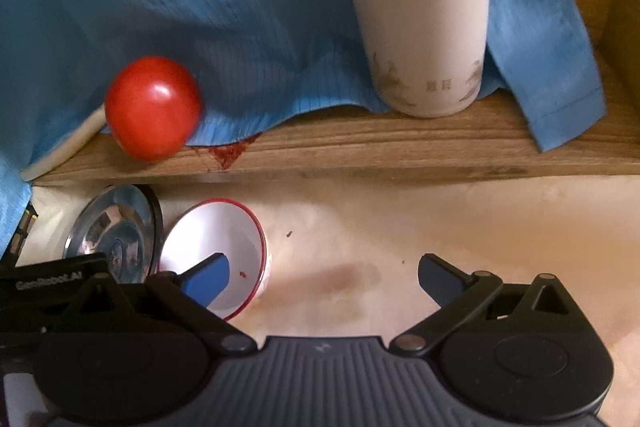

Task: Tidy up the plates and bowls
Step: 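Move both open tools back to the remaining white red-rimmed bowl, then close the right tool on the second white bowl rim while the left tool grips it too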

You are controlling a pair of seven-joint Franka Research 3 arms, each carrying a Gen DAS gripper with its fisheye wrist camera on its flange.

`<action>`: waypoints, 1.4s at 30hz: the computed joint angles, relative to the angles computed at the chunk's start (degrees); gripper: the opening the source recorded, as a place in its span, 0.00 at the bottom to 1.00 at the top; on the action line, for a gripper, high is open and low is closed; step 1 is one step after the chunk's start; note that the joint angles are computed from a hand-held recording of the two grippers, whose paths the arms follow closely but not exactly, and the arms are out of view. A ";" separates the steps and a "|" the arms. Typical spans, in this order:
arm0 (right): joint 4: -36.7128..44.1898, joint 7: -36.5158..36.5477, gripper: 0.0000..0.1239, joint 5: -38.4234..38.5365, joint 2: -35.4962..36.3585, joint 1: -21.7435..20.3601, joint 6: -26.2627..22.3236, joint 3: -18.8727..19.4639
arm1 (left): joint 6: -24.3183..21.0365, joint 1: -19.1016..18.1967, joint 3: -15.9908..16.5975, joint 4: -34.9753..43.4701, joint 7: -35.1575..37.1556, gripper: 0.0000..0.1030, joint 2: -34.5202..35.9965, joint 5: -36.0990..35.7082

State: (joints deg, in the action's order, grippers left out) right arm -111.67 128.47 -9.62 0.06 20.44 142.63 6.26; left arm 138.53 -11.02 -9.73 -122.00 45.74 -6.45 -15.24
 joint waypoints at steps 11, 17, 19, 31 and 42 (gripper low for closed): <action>2.20 -3.18 0.60 1.82 2.98 1.00 1.27 -0.22 | 4.32 -0.32 0.84 -1.39 4.05 0.46 0.10 -7.08; 3.90 -4.15 0.44 3.08 4.66 1.69 1.03 -0.58 | 5.36 -0.15 0.37 -1.67 2.89 0.41 0.31 -6.01; 4.63 -4.05 0.35 3.41 5.83 2.05 1.64 -0.60 | 5.24 -0.22 0.51 -1.41 3.93 0.36 0.09 -6.41; 4.11 -1.02 0.18 2.67 7.62 4.31 5.69 -1.43 | 8.28 -0.66 0.07 -0.72 8.52 0.21 1.74 -8.17; 0.31 0.77 0.08 2.41 5.15 4.15 8.13 -1.22 | 9.76 -1.11 -0.59 -0.82 11.66 0.09 1.93 -7.42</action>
